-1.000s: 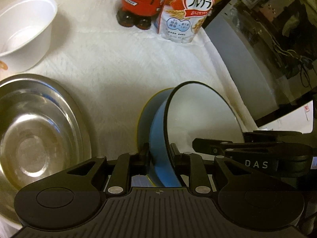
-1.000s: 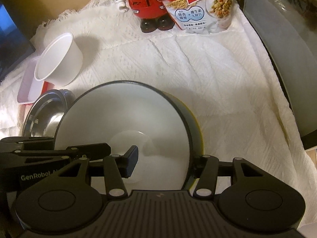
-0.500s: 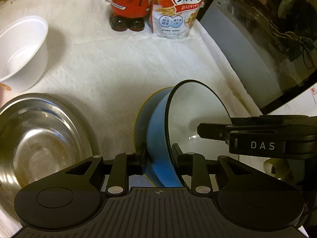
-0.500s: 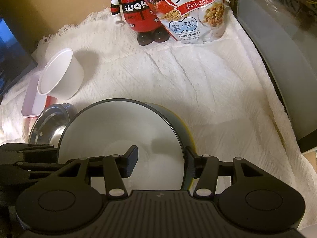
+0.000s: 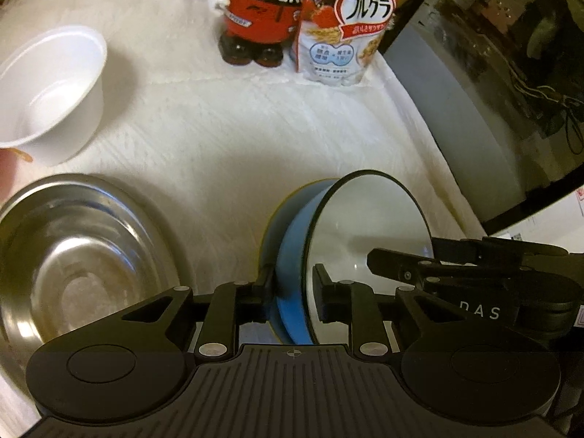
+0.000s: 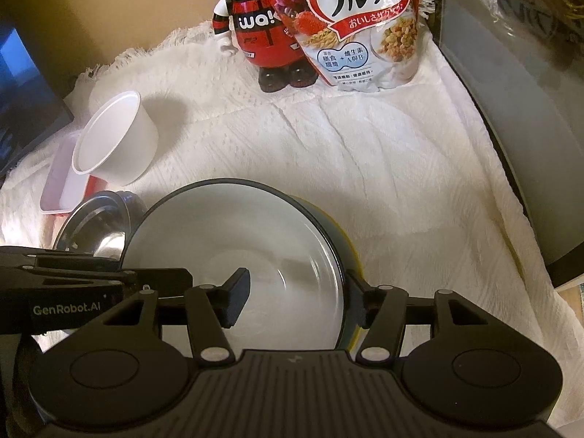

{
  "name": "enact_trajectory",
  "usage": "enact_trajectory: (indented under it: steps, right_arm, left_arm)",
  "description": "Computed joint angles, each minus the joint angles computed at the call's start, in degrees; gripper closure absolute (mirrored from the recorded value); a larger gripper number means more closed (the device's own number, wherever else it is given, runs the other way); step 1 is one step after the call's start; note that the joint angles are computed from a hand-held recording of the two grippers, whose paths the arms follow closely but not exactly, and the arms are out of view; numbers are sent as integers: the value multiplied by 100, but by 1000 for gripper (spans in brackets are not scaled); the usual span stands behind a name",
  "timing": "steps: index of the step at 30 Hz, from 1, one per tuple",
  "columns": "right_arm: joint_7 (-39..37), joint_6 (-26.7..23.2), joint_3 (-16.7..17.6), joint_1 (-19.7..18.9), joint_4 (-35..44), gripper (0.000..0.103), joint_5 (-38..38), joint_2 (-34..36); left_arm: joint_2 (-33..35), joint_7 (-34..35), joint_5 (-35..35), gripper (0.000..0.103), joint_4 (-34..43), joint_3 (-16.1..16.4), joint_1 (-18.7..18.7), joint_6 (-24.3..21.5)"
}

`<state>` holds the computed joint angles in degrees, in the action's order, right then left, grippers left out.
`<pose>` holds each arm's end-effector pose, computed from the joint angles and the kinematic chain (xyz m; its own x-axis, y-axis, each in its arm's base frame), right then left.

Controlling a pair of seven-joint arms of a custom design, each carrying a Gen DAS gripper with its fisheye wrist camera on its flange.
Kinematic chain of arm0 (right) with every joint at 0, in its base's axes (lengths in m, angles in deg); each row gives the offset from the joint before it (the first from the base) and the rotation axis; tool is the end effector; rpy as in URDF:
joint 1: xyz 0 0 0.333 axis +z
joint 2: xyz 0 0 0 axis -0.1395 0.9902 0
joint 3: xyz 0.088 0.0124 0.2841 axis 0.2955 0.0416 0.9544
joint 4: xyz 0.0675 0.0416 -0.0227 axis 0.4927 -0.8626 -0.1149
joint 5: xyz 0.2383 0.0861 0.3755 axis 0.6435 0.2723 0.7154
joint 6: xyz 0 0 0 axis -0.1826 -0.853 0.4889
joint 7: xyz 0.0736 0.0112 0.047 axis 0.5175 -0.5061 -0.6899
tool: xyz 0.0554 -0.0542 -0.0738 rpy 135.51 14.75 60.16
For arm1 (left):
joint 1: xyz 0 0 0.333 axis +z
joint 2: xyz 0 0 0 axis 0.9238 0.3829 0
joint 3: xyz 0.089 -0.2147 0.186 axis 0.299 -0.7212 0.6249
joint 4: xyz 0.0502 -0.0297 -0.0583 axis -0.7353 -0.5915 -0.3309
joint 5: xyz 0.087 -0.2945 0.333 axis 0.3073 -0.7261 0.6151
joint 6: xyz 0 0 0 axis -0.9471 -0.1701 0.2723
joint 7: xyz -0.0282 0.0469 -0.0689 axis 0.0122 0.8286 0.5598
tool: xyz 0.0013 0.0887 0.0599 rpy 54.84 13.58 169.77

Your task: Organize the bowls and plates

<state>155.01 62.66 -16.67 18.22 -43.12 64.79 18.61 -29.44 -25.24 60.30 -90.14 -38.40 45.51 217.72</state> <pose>0.7038 0.4206 0.4246 0.4978 -0.8399 -0.2163 -0.8077 -0.3582 -0.4683 0.6305 -0.4215 0.4389 0.2237 -0.9088 0.3522 -0.8535 -0.3571 -0.3794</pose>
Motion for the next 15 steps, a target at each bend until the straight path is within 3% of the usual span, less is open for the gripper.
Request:
enact_trajectory:
  steps: [4, 6, 15]
  right_arm:
    - [85, 398, -121, 157, -254, 40, -270, -146]
    - [246, 796, -266, 323, -508, 32, -594, -288]
    - [1070, 1445, -525, 567, -964, 27, -1269, -557]
  left_arm:
    - [-187, -137, 293, 77, -212, 86, -66, 207]
    - [-269, -226, 557, 78, -275, 144, -115, 255]
    - [-601, -513, 689, 78, -798, 129, 10, 690]
